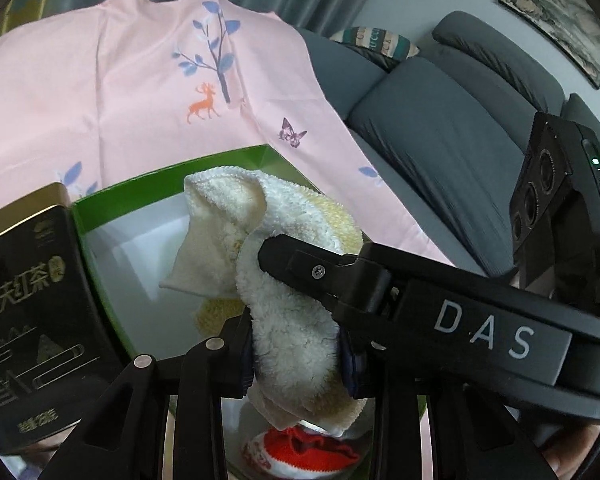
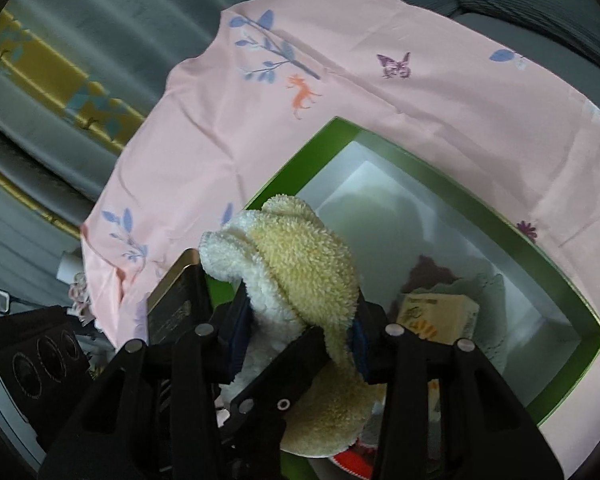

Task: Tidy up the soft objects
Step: 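Lower the fluffy towel into the box and open the right gripper, then move the right gripper to the pile and grasp the purple mesh bath puff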

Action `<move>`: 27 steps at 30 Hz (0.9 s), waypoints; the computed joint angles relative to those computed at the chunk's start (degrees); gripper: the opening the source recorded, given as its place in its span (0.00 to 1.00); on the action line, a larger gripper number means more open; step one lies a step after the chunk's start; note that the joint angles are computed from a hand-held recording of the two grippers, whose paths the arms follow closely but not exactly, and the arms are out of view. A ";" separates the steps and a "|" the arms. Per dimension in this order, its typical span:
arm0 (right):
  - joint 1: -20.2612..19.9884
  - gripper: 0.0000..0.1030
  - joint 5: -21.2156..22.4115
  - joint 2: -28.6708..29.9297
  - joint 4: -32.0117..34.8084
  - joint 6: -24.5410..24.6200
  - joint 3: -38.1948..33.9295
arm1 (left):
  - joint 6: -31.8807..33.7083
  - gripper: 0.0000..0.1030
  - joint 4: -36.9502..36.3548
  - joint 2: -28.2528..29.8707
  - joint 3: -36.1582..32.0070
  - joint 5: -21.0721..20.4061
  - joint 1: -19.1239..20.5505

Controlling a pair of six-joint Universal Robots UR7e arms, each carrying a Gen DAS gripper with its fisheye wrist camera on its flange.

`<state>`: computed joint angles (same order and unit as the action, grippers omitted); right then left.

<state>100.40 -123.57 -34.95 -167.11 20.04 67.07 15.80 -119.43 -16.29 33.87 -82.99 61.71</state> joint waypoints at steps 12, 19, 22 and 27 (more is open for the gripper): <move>-0.49 0.49 -1.30 -1.84 -0.05 3.04 2.90 | -0.96 0.33 -2.34 0.09 2.38 5.43 -1.13; 1.53 0.62 -6.41 -3.23 -3.79 2.23 5.32 | -0.28 0.52 -6.01 -3.89 7.79 6.20 -1.53; 2.33 0.65 -7.65 -3.45 -5.85 1.59 5.94 | -1.36 0.68 -8.33 -6.68 10.65 2.24 -0.91; 3.88 0.72 -7.80 -3.14 -9.48 -1.73 6.10 | -1.80 0.72 -12.48 -12.29 17.12 3.14 -0.94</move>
<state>104.28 -131.37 -38.08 -176.59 18.32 73.17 14.00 -131.91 -28.58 50.99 -79.85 60.77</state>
